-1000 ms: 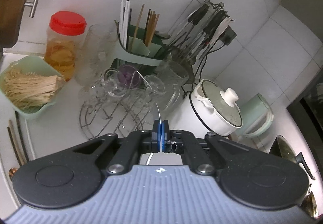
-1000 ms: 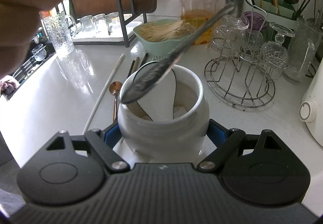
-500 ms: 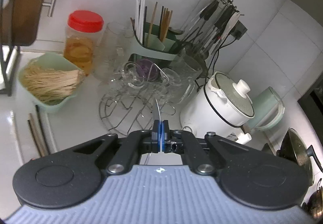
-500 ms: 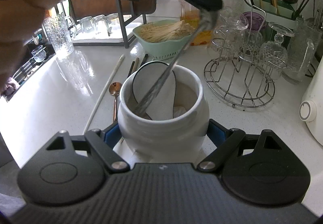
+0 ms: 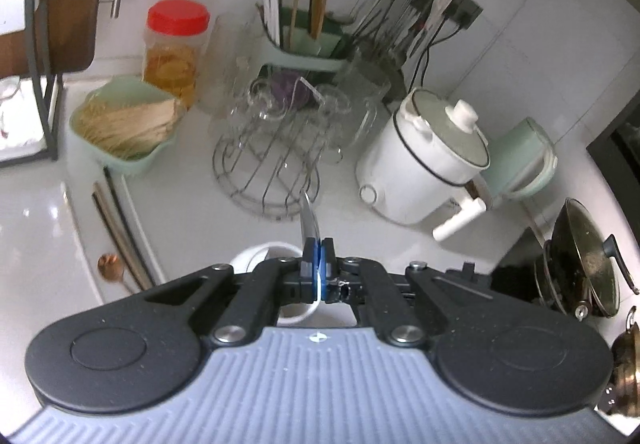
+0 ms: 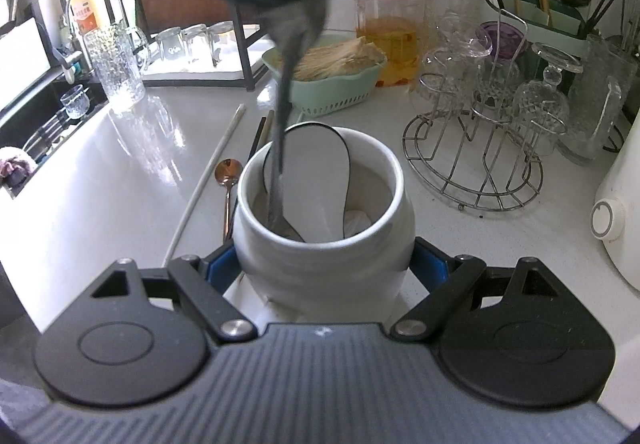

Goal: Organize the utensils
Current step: 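Lower the metal spoon into the mug and open the left gripper, then move the open left gripper back to the copper spoon in the pile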

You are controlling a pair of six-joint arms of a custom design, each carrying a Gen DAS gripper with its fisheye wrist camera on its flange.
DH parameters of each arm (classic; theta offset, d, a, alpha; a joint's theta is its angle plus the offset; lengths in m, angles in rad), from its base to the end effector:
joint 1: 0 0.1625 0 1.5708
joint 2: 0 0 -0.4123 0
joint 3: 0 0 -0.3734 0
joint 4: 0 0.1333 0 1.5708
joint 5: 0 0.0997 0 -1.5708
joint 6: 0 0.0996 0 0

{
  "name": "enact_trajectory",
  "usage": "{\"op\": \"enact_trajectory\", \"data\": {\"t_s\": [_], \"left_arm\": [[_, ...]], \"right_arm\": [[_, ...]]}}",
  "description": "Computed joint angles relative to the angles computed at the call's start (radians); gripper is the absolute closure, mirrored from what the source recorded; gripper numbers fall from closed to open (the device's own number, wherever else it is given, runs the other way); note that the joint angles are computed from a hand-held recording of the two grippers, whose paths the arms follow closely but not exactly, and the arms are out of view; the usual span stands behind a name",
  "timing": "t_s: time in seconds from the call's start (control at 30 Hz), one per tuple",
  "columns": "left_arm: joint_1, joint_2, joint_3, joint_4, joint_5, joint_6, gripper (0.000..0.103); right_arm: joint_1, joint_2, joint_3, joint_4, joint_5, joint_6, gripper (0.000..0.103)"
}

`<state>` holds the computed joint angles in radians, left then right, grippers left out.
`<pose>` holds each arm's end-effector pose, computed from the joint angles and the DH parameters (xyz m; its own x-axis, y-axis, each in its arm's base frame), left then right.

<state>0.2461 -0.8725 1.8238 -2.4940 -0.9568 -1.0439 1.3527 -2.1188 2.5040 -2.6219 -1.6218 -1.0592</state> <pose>-0.5153 -0.3261 0.0901 -0.9302 0.1901 -0.3139 0.3290 0.8111 -0.4837 0.0665 -0.2924 0.3575 -0.6224 -0.5486 0.5583 -0.7610 0.5911 -0.2675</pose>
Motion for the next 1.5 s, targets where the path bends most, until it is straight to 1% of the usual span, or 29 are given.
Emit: {"op": "enact_trajectory", "data": {"t_s": [0.2,0.27,0.4,0.53,0.7,0.8,1.0,1.07,1.13,1.27,1.5], "left_arm": [[0.021,-0.007,-0.035,0.090,-0.072,-0.053,0.102],[0.031,-0.005,-0.042,0.098,-0.100,-0.062,0.102],[0.048,0.009,-0.070,0.133,-0.145,-0.049,0.102],[0.062,0.023,-0.087,0.152,-0.176,-0.035,0.102],[0.078,0.037,-0.090,0.159,-0.197,-0.027,0.102],[0.083,0.031,-0.070,0.115,-0.211,-0.021,0.102],[0.070,0.001,-0.036,0.073,-0.177,-0.019,0.099],[0.062,-0.010,-0.025,0.069,-0.163,-0.019,0.094],[0.051,-0.024,-0.008,0.067,-0.138,-0.030,0.082],[0.031,-0.055,0.030,0.058,-0.097,-0.047,0.077],[-0.006,-0.116,0.095,0.094,-0.004,-0.100,0.067]], "right_arm": [[-0.007,-0.003,0.002,-0.001,0.007,-0.006,0.012],[-0.009,-0.005,0.005,-0.002,0.010,-0.004,0.012],[0.007,0.002,0.002,-0.007,-0.013,0.012,0.012],[0.009,0.007,0.004,-0.018,-0.014,0.017,0.012],[0.006,0.001,0.016,-0.037,-0.013,0.026,0.012],[0.008,-0.002,0.019,-0.042,-0.018,0.034,0.012],[0.020,0.000,0.024,-0.056,-0.033,0.051,0.012],[0.027,0.005,0.025,-0.065,-0.042,0.061,0.012],[0.031,0.007,0.028,-0.074,-0.047,0.068,0.012],[0.039,0.012,0.037,-0.100,-0.058,0.089,0.012],[0.050,0.021,0.058,-0.158,-0.071,0.122,0.012]]}}
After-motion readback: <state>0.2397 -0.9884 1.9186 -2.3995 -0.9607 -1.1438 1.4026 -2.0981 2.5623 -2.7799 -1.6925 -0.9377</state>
